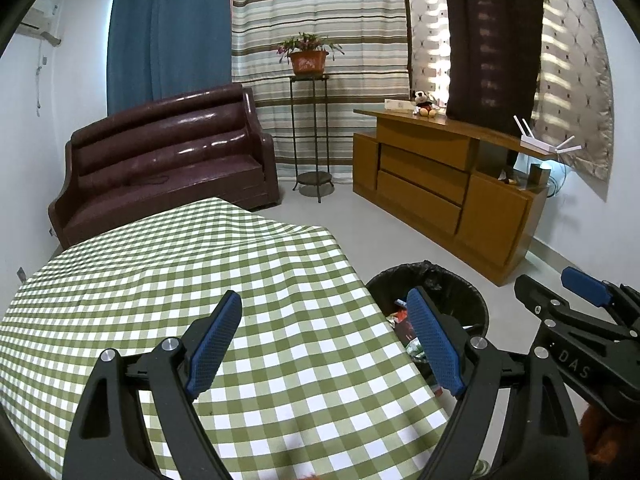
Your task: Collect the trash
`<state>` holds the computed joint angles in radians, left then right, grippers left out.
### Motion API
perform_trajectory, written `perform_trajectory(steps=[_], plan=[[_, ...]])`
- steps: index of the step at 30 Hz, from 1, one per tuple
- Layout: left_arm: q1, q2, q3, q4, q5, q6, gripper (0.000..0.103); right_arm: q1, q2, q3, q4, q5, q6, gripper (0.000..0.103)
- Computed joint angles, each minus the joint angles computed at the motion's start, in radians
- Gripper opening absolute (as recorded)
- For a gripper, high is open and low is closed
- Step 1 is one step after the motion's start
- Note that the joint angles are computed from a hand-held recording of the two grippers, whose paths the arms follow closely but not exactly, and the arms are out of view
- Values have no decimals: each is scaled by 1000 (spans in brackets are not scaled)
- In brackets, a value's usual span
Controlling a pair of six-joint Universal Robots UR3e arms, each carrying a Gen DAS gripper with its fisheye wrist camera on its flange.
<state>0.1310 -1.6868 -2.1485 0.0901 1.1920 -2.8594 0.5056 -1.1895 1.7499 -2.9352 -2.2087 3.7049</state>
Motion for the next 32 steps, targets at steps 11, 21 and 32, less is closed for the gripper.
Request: perform_trajectory(steps=[11, 21, 32], plan=[[7, -13, 4, -8, -23, 4, 84, 2, -3, 2, 4, 0, 3, 64], [-2, -9, -2, -9, -10, 6, 85, 2, -5, 4, 4, 1, 1, 64], [52, -22, 26, -88, -20, 31, 85, 19, 20, -14, 19, 7, 3, 65]])
